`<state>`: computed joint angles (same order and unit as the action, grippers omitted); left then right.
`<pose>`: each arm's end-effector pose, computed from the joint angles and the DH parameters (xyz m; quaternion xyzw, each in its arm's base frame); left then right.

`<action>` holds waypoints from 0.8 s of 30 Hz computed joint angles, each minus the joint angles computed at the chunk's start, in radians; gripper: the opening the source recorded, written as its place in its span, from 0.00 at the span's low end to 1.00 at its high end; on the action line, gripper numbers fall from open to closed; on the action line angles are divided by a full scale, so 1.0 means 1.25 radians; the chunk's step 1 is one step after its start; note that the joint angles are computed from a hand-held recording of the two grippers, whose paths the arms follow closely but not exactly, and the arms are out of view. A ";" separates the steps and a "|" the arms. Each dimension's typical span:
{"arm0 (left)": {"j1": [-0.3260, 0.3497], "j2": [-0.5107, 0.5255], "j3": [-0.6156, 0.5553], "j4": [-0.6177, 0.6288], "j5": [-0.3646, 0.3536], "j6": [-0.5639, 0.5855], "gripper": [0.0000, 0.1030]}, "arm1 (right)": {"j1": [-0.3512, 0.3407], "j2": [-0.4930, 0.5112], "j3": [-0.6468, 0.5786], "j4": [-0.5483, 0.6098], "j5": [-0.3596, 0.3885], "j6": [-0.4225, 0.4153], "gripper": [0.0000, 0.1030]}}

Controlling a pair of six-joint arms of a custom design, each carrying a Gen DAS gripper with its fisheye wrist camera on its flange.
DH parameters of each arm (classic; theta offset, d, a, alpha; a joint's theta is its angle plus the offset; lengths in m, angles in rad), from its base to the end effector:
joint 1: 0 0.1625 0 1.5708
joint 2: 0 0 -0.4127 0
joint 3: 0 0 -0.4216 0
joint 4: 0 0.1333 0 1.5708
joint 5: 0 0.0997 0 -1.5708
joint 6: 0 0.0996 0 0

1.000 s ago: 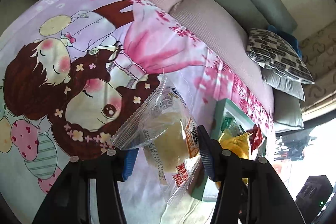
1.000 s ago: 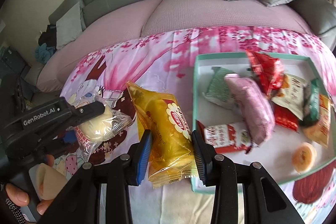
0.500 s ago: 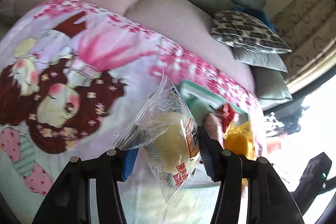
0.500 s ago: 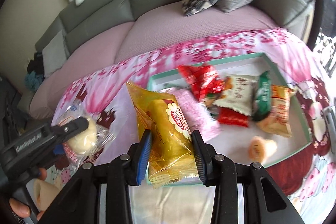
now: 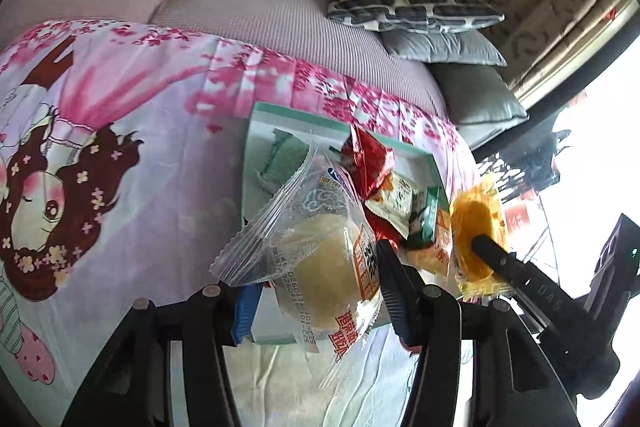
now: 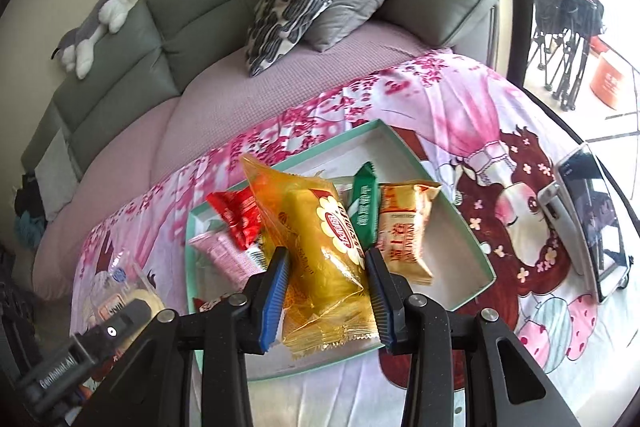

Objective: Organize snacks
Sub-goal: 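Carry the yellow bread pack and steamed bun over the tray, then lower both packs into the tray and open both tools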

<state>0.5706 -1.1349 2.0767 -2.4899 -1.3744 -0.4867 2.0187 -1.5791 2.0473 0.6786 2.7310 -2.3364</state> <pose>-0.3549 -0.4093 0.0958 0.2538 0.9622 -0.0580 0.0798 0.1670 -0.2507 0.3077 -0.2588 -0.7842 0.4568 0.3309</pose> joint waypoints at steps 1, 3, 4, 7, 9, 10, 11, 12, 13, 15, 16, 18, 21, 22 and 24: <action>-0.003 0.006 -0.001 0.002 -0.001 0.005 0.54 | -0.002 -0.004 0.003 0.004 0.002 0.007 0.40; -0.008 0.016 -0.001 0.003 -0.002 0.017 0.54 | -0.011 -0.012 0.008 0.004 -0.001 0.007 0.40; -0.012 0.020 -0.001 0.003 0.003 0.021 0.54 | -0.013 -0.014 0.011 0.005 -0.003 0.009 0.40; -0.013 0.036 -0.004 0.011 0.010 0.027 0.54 | -0.029 -0.014 0.014 -0.001 -0.013 -0.002 0.40; -0.012 0.045 -0.008 0.021 0.011 0.029 0.54 | -0.044 -0.015 0.017 -0.010 -0.023 -0.014 0.40; -0.011 0.049 -0.010 0.027 0.014 0.030 0.54 | -0.051 -0.015 0.018 -0.014 -0.028 -0.018 0.40; -0.011 0.052 -0.012 0.034 0.015 0.030 0.54 | -0.058 -0.016 0.020 -0.018 -0.033 -0.022 0.40; -0.010 0.055 -0.014 0.042 0.015 0.031 0.54 | -0.064 -0.018 0.021 -0.022 -0.039 -0.024 0.40; -0.009 0.057 -0.016 0.050 0.012 0.033 0.54 | -0.069 -0.019 0.022 -0.026 -0.046 -0.030 0.40; -0.008 0.059 -0.018 0.058 0.011 0.036 0.54 | -0.074 -0.018 0.022 -0.034 -0.055 -0.041 0.40; -0.008 0.059 -0.018 0.061 0.013 0.038 0.54 | -0.074 -0.015 0.021 -0.037 -0.055 -0.046 0.40; -0.008 0.063 -0.019 0.065 0.018 0.038 0.54 | -0.073 -0.011 0.019 -0.044 -0.055 -0.057 0.40; -0.005 0.066 -0.018 0.063 0.022 0.039 0.54 | -0.077 -0.003 0.016 -0.049 -0.062 -0.067 0.40; -0.003 0.067 -0.018 0.060 0.020 0.039 0.54 | -0.079 0.001 0.015 -0.050 -0.065 -0.070 0.40; -0.003 0.072 -0.019 0.053 0.018 0.042 0.54 | -0.080 0.009 0.012 -0.050 -0.064 -0.073 0.40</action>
